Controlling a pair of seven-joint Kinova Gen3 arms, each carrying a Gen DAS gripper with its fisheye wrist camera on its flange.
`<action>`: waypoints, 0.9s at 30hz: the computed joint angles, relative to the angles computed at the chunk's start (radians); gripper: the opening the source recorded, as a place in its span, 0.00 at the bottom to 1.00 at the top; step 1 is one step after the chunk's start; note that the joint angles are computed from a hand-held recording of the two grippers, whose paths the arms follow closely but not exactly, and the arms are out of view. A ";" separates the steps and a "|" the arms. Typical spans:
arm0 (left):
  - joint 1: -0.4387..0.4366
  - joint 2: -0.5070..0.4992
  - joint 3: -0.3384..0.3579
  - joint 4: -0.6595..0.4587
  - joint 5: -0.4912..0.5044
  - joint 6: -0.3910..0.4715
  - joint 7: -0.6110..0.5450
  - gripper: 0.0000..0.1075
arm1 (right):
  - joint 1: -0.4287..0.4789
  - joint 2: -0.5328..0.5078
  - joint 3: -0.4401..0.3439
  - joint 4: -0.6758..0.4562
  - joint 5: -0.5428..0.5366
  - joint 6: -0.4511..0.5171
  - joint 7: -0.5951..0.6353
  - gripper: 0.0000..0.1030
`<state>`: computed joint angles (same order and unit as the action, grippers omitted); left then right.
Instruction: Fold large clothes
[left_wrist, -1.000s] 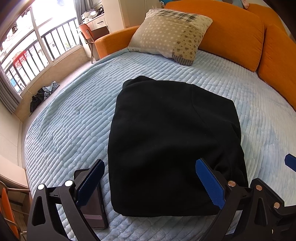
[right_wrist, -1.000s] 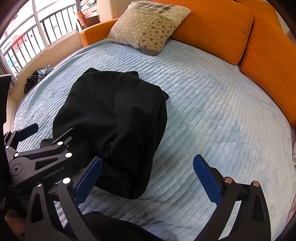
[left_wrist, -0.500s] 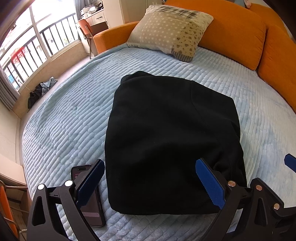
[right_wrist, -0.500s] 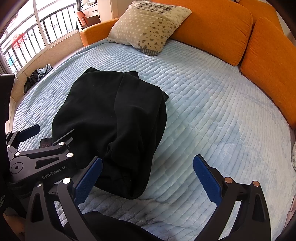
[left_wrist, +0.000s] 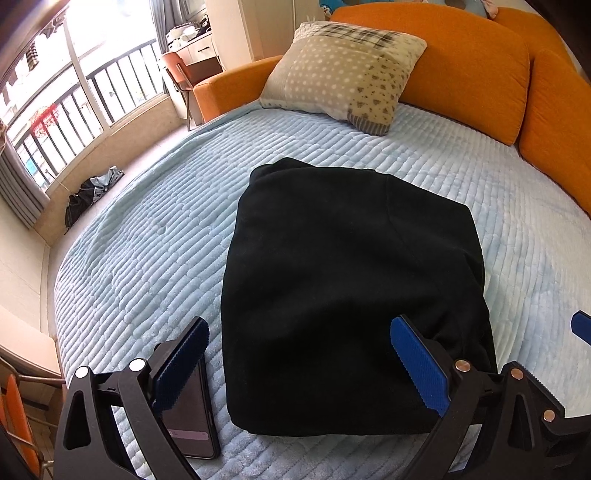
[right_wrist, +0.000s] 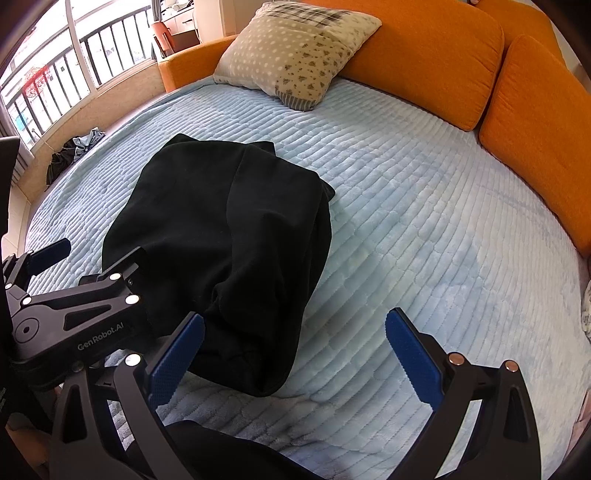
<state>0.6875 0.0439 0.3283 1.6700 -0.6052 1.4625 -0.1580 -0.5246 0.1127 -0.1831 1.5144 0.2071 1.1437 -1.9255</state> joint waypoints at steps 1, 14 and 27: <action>0.000 0.000 0.000 0.000 -0.003 0.000 0.001 0.93 | -0.001 0.000 0.000 0.000 0.000 0.000 0.000 0.95; 0.049 0.028 -0.001 -0.019 -0.049 0.061 0.038 0.93 | 0.000 -0.001 0.000 0.002 0.007 0.001 -0.002 0.95; 0.053 0.024 -0.003 -0.011 -0.056 0.058 0.039 0.92 | -0.005 0.003 0.000 0.000 0.009 0.005 -0.003 0.94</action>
<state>0.7401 0.0682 0.3254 1.6594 -0.6609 1.5208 -0.1186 -0.5299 0.1154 -0.1834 1.5143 0.2165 1.1490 -1.9286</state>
